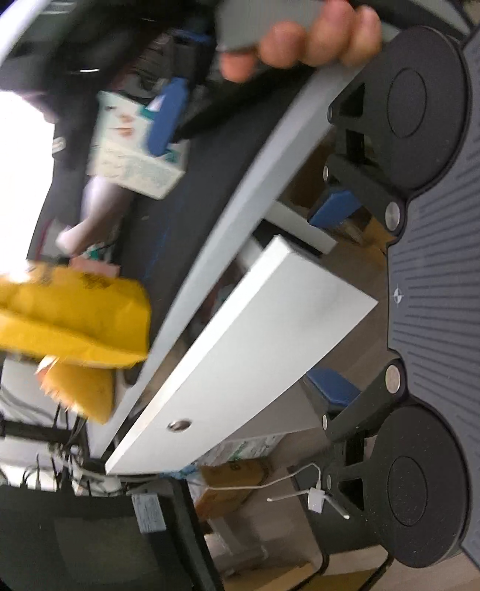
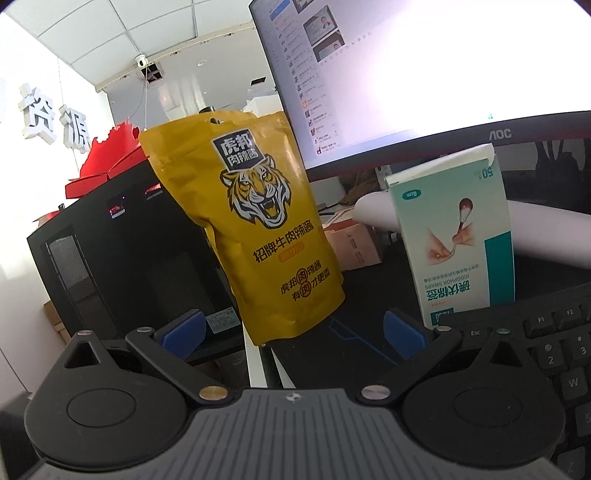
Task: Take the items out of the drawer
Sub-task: 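Pull the white drawer further open with the left gripper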
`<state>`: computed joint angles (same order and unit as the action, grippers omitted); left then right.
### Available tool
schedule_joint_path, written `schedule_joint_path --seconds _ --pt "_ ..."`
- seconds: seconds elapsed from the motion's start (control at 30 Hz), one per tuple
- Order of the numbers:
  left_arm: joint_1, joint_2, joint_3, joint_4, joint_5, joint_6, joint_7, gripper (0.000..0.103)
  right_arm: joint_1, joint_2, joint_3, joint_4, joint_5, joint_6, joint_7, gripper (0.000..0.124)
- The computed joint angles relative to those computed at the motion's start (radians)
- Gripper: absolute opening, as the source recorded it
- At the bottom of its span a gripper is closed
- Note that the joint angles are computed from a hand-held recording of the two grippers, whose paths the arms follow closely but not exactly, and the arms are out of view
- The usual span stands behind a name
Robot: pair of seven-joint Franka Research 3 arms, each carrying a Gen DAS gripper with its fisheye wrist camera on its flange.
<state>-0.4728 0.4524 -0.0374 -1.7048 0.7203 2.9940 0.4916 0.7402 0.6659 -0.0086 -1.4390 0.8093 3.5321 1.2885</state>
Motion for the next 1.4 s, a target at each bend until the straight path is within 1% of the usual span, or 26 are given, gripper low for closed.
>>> schedule_joint_path --seconds 0.07,0.13,0.17,0.2,0.23,0.27,0.37,0.4,0.47,0.5,0.53,0.67,0.7,0.77,0.87,0.97,1.03,1.13,1.33,1.4 --pt "-0.001 -0.024 0.025 -0.036 -0.016 0.053 -0.082 0.088 -0.031 -0.002 0.039 -0.009 -0.037 0.019 0.021 0.103" --pt "0.009 -0.036 0.035 -0.062 -0.062 0.099 -0.162 0.088 -0.089 -0.007 0.108 -0.03 -0.113 0.049 0.066 0.103" --pt "0.023 -0.034 0.027 -0.065 -0.101 0.109 -0.189 0.088 -0.132 -0.01 0.157 -0.048 -0.176 0.07 0.106 0.103" --pt "0.048 -0.029 0.004 -0.064 -0.148 0.118 -0.202 0.088 -0.162 -0.011 0.19 -0.062 -0.229 0.091 0.141 0.103" --pt "0.077 -0.02 -0.027 -0.058 -0.199 0.123 -0.205 0.088 -0.168 -0.011 0.195 -0.068 -0.251 0.104 0.159 0.103" --pt "0.117 -0.005 -0.073 -0.044 -0.254 0.118 -0.19 0.088 -0.17 -0.011 0.196 -0.073 -0.268 0.115 0.173 0.103" --pt "0.145 0.028 -0.111 0.017 -0.353 0.036 -0.175 0.081 -0.156 -0.012 0.178 -0.074 -0.273 0.122 0.187 0.103" --pt "0.16 0.039 -0.132 0.03 -0.383 0.028 -0.163 0.081 -0.145 -0.012 0.165 -0.071 -0.259 0.119 0.181 0.103" --pt "0.206 0.063 -0.192 0.053 -0.451 0.019 -0.118 0.081 -0.117 -0.011 0.134 -0.061 -0.222 0.114 0.157 0.103" --pt "0.199 0.068 -0.189 0.064 -0.466 -0.003 -0.114 0.081 -0.107 -0.01 0.124 -0.057 -0.207 0.115 0.145 0.103" --pt "0.179 0.071 -0.168 0.077 -0.471 -0.026 -0.126 0.081 -0.1 -0.008 0.117 -0.054 -0.194 0.116 0.134 0.103" --pt "0.153 0.083 -0.143 0.097 -0.498 -0.049 -0.159 0.081 -0.105 -0.008 0.125 -0.051 -0.19 0.112 0.122 0.103" --pt "0.153 0.083 -0.141 0.098 -0.5 -0.056 -0.159 0.083 -0.106 -0.008 0.126 -0.051 -0.19 0.111 0.12 0.103" --pt "0.139 0.09 -0.127 0.12 -0.498 -0.082 -0.175 0.083 -0.103 -0.008 0.124 -0.049 -0.183 0.109 0.113 0.103" --pt "0.101 0.102 -0.082 0.156 -0.453 -0.115 -0.21 0.082 -0.09 -0.006 0.111 -0.042 -0.16 0.102 0.092 0.103" --pt "0.082 0.113 -0.057 0.178 -0.411 -0.109 -0.241 0.077 -0.078 -0.003 0.1 -0.034 -0.14 0.096 0.068 0.103" --pt "0.073 0.116 -0.044 0.179 -0.388 -0.096 -0.265 0.077 -0.07 -0.001 0.092 -0.028 -0.121 0.087 0.051 0.103" --pt "0.067 0.113 -0.033 0.174 -0.361 -0.09 -0.286 0.077 -0.064 -0.001 0.086 -0.023 -0.104 0.076 0.033 0.103" --pt "0.017 0.102 0.031 0.185 -0.23 -0.143 -0.328 0.081 -0.062 -0.001 0.087 -0.024 -0.108 0.069 0.009 0.103" --pt "0.008 0.099 0.043 0.186 -0.185 -0.155 -0.35 0.082 -0.065 -0.001 0.091 -0.025 -0.116 0.071 0.008 0.103"
